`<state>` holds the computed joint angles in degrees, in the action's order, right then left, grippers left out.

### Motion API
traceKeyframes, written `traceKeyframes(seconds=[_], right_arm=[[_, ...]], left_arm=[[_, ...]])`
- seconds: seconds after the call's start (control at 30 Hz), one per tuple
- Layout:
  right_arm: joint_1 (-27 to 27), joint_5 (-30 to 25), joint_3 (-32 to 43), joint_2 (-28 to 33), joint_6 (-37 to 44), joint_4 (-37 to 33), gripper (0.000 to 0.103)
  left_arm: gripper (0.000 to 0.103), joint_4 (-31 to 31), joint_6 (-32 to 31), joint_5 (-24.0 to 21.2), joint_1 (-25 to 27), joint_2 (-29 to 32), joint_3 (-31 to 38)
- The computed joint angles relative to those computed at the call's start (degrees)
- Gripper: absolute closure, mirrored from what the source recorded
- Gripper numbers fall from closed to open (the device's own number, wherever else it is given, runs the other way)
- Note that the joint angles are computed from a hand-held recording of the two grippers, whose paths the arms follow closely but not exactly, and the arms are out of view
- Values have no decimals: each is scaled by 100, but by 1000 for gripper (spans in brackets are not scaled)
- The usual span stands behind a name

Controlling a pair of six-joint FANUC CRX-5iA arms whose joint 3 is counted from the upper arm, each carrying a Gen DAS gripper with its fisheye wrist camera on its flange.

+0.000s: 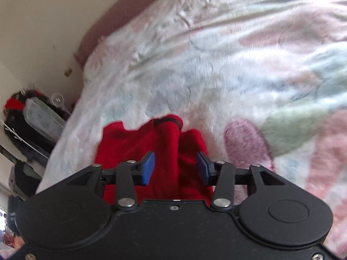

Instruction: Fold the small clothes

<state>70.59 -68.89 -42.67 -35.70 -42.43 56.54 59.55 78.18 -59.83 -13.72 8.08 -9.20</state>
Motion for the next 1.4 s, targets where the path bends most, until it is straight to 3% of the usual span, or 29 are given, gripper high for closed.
traceKeyframes(seconds=[0.03,0.07,0.17,0.23,0.33,0.37,0.43,0.5,0.53,0.57,0.63,0.77,0.83,0.93,0.97,1.1,1.2,1.23,1.4], right_arm=[[-182,203,42,78,97,-83,68],[-246,284,15,103,119,-16,101],[-58,-117,18,132,-103,460,102],[109,-488,91,137,-80,367,102],[11,-245,-90,-15,-72,-85,102],[-49,-34,-199,-78,-88,-148,102],[14,-111,-251,-56,-227,-77,102],[179,-363,-173,-58,-384,-40,92],[349,-636,-76,-14,-388,-30,81],[607,-1058,64,81,-294,24,79],[1093,-1466,101,141,-79,461,79],[1692,-1379,104,103,310,796,79],[1843,-1303,203,148,466,541,79],[1937,-1404,302,225,388,-105,81],[1998,-1514,285,248,333,-260,86],[2335,-1762,81,-15,-320,-278,88],[2681,-2040,39,-218,-633,-90,72],[2891,-2272,14,-261,-808,-20,58],[3490,-2692,-621,-976,-1775,360,44]], left_arm=[[54,-66,49,-36,17,-12,33],[54,-206,116,-44,12,-20,119],[53,-309,-109,-51,5,-88,186],[51,-278,-263,8,-38,-55,156],[50,-297,-194,16,-109,80,167],[53,-285,-272,55,-120,75,125],[61,-234,-539,146,-141,51,65],[62,-207,-627,118,-118,28,55],[62,-269,-641,105,-99,-6,74],[59,-405,-562,86,-67,-63,112],[58,-631,-295,-4,-11,-191,163],[52,-556,-180,-223,90,-583,-215],[53,-710,-25,-427,91,-618,-287],[57,-391,-341,-273,67,-780,-705],[57,-342,-494,-226,62,-801,-763],[52,-319,-381,-382,168,-845,-808],[51,-274,-421,-669,309,-910,-831],[51,-232,-468,-714,364,-940,-873],[48,158,-405,-711,412,-705,-884]])
